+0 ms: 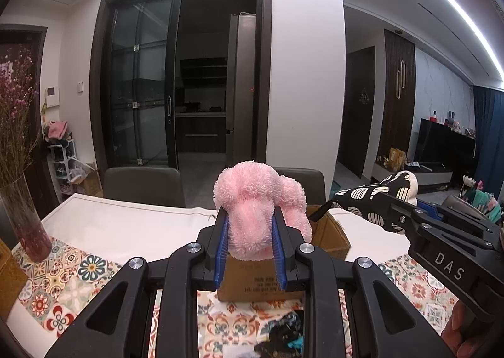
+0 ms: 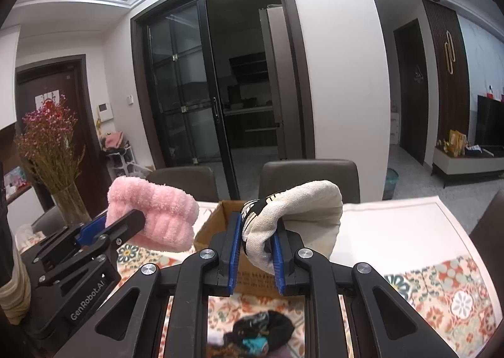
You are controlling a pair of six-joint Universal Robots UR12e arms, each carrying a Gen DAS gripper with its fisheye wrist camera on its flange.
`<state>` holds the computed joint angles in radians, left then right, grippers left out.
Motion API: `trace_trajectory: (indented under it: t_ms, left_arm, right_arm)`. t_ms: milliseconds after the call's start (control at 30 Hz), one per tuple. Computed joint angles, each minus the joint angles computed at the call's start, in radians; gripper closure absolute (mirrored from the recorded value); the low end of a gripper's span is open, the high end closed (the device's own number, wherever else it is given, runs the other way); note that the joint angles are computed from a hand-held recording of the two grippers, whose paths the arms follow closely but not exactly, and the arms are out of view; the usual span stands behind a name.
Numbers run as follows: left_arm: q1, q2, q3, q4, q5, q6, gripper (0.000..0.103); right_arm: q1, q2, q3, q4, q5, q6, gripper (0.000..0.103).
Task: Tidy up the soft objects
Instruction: 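Carry the pink headband and white sock over the cardboard box with both tools, then open both tools to drop the headband and sock into the box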
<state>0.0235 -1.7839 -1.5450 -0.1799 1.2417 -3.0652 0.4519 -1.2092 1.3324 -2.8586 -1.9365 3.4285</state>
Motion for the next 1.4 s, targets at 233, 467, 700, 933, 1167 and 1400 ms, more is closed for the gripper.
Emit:
trace_trajectory:
  t_ms: [233, 467, 700, 933, 1167, 1400]
  left_arm:
    - [-0.009, -0.054, 0.063, 0.002, 0.012, -0.009, 0.078]
    - [-0.019, -0.098, 0.115, -0.035, 0.015, -0.019, 0.078]
    - [-0.039, -0.143, 0.167, -0.107, 0.043, -0.003, 0.078]
    - [-0.056, -0.183, 0.222, -0.161, 0.064, 0.04, 0.078]
    - [-0.064, -0.213, 0.267, -0.252, 0.058, 0.078, 0.074]
    - [-0.064, -0.218, 0.28, -0.315, 0.043, 0.093, 0.06]
  right_arm:
    - [-0.023, 0.042, -0.058, 0.006, 0.035, -0.022, 0.084]
    - [-0.046, 0.077, -0.102, 0.029, 0.073, -0.024, 0.084]
    - [-0.068, 0.109, -0.132, 0.081, 0.111, -0.005, 0.084]
    - [-0.088, 0.139, -0.169, 0.158, 0.133, -0.005, 0.084]
    - [-0.108, 0.156, -0.192, 0.236, 0.165, 0.017, 0.084]
    - [-0.117, 0.172, -0.231, 0.315, 0.193, 0.04, 0.063]
